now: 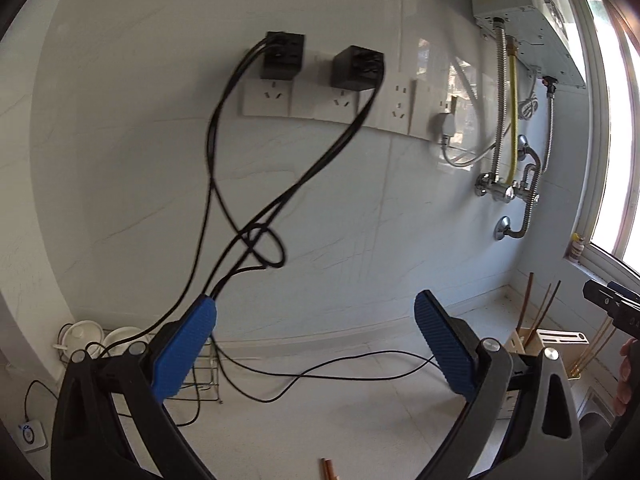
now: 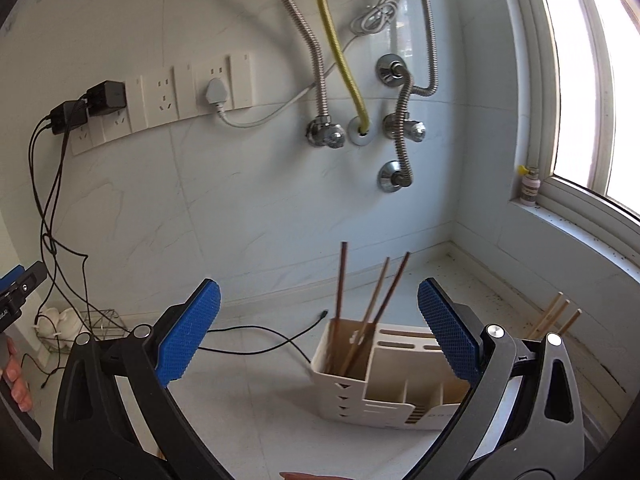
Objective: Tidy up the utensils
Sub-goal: 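Withdraw both open tools back over the remaining chopsticks on the counter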
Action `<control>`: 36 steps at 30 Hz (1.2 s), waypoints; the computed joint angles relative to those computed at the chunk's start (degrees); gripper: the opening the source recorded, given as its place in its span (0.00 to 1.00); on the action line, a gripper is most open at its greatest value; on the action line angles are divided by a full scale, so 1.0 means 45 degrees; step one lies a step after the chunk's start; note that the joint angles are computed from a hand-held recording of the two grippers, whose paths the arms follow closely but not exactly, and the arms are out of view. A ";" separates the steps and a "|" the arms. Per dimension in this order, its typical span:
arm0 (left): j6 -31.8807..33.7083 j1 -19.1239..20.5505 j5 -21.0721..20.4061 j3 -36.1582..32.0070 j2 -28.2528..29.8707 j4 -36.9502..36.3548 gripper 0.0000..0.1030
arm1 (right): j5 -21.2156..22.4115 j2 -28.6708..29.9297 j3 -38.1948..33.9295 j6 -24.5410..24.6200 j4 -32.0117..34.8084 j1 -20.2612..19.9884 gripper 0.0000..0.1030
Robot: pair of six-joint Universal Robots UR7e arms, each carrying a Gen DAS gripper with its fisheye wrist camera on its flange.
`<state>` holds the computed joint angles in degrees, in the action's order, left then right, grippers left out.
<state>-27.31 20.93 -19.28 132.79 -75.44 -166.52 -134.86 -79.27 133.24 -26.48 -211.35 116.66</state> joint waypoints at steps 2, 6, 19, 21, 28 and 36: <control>-0.1473 -0.0033 0.0205 0.0311 -0.0955 0.2072 0.95 | 0.0179 0.0393 -0.0044 0.0344 0.0238 0.0122 0.92; -0.4325 -0.0170 0.0356 0.0620 -0.2624 0.6397 0.95 | 0.0503 0.1093 -0.0062 0.0967 0.0627 0.0273 0.92; -0.8601 -0.0079 -0.1471 0.0774 -0.4515 1.2168 0.95 | 0.0951 0.2305 -0.0070 0.1949 0.1727 0.0359 0.92; -0.8506 0.0270 -0.2563 0.0774 -0.4329 1.2126 0.95 | 0.1028 0.2312 0.0124 0.2141 0.1786 0.0267 0.92; -0.7471 0.1189 -0.5672 0.1169 -0.3380 1.1100 0.95 | 0.0859 0.2273 0.0922 0.2970 0.2260 -0.0100 0.92; -0.6972 0.1996 -0.7395 0.1260 -0.2291 1.0140 0.95 | 0.1107 0.2162 0.1921 0.4498 0.3097 -0.0831 0.92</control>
